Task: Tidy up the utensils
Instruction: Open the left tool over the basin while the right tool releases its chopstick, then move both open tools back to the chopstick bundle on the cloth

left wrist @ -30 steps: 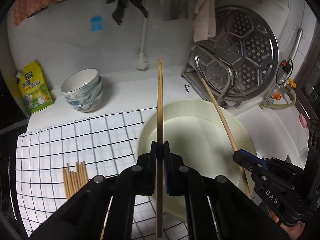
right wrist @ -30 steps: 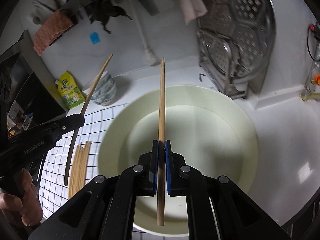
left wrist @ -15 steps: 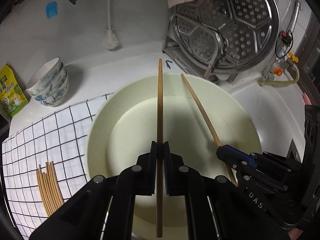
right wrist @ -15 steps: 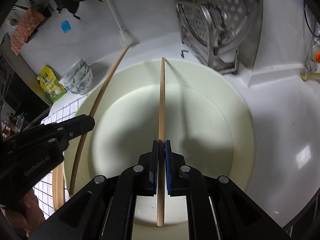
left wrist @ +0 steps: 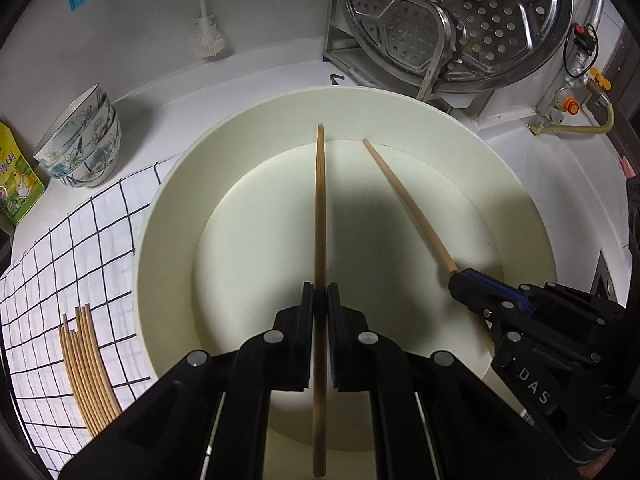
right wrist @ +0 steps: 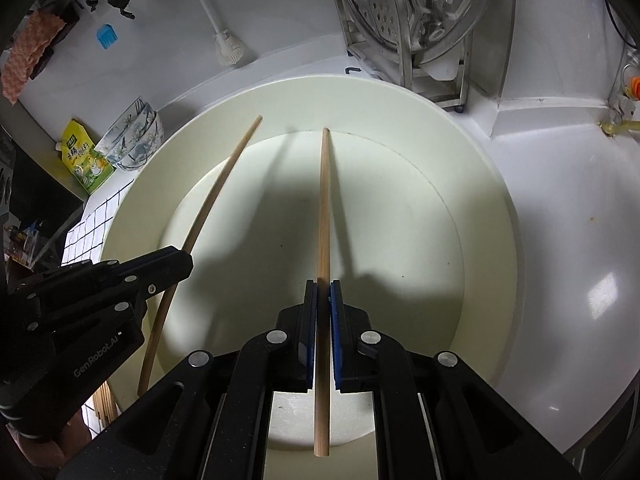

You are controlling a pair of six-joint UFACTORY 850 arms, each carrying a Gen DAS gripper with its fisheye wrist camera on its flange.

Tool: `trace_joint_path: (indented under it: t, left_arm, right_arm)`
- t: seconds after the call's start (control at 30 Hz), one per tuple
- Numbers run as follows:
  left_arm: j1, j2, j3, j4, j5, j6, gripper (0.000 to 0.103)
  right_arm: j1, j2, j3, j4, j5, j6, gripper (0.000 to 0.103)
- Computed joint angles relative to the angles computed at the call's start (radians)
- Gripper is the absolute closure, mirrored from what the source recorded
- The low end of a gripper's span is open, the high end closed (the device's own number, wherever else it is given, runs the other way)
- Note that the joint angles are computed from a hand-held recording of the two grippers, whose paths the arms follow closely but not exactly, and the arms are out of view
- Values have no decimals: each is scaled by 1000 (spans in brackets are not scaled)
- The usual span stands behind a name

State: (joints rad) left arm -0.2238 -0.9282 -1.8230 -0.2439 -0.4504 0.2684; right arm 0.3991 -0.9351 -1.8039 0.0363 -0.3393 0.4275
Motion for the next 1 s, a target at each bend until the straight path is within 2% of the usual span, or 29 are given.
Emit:
trace_joint_path:
  t: [0.07,0.1,0.13,0.2,0.47,0.53,0.77,0.83,1.0]
  left_arm:
    - [3,9,8,4,7,-6,87]
    - [5,18,18,0,15,-1,75]
    - [6,29,29,12,27,-12,56]
    - [10,56,63,14,66,-18,41]
    - [39,132,137,-44,104,34,41]
    - [47,155,161,-72,112,69,39]
    - [77,234,250,-156,143,172,37]
    - [88,253,272,-179,150,201,37]
    - [130,308,344,-287,171,324,34]
  right_arm:
    - [2,9,7,-47,6,47,92]
    - [3,19,19,-74,16,77,84]
    - [3,24,24,-88,24,94,78]
    - [5,43,47,-122,45,137,76]
    - [18,91,98,-183,71,214,76]
    - [26,103,106,-210,75,249,73]
    - [67,137,129,-366,79,422,69]
    - [80,144,131,-411,74,474,64]
    - [115,158,132,-511,60,580,63]
